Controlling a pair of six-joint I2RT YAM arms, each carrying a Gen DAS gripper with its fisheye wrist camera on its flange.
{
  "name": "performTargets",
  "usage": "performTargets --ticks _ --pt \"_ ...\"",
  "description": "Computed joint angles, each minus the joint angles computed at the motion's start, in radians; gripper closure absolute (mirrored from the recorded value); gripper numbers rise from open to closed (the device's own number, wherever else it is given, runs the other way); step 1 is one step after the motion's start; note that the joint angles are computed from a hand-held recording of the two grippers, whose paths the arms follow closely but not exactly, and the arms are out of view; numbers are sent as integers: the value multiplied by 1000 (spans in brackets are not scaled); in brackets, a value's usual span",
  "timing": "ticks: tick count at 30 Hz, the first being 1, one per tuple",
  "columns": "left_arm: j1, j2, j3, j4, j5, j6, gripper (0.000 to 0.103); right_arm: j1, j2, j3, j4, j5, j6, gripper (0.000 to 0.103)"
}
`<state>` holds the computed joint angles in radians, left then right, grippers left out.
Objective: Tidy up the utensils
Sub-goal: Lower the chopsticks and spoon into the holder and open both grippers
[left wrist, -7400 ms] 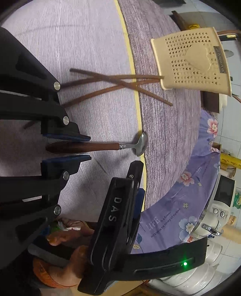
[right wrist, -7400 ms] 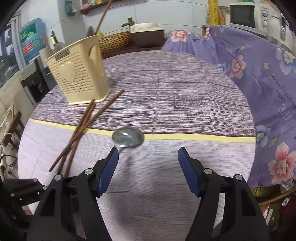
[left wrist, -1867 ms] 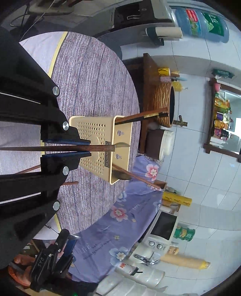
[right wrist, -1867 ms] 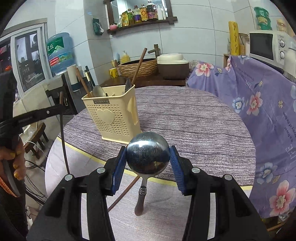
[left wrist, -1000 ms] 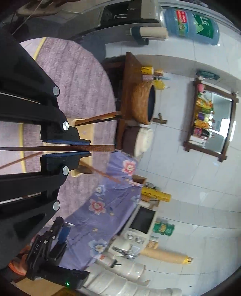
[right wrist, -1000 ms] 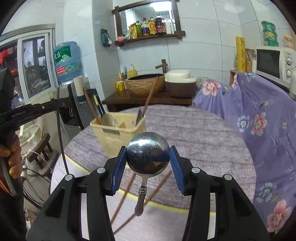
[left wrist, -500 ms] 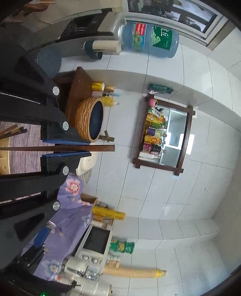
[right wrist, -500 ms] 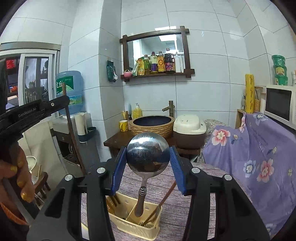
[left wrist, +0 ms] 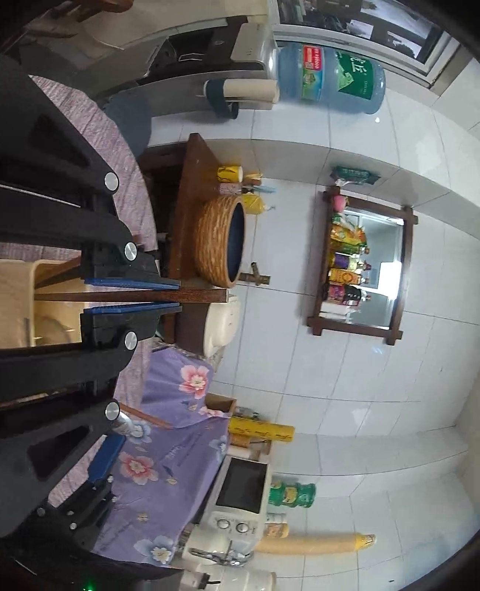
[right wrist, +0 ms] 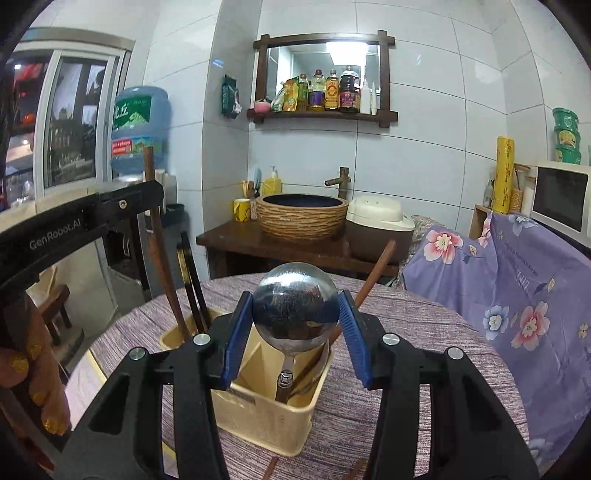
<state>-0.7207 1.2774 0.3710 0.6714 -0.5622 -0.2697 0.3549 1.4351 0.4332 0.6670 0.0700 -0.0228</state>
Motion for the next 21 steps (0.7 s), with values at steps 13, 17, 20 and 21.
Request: performTargets --ticks 13,17,20,21 --pt "43 97 -55 46 75 -28 95 48 92 -23 65 53 -56 55" --pt "58 61 -53 -4 102 -48 95 51 81 -61 129 57 -65 38" --pt "52 29 -69 -21 104 -45 92 46 32 -97 129 54 -53 32" --pt "46 5 -78 -40 103 -46 83 41 14 -106 117 48 -50 32"
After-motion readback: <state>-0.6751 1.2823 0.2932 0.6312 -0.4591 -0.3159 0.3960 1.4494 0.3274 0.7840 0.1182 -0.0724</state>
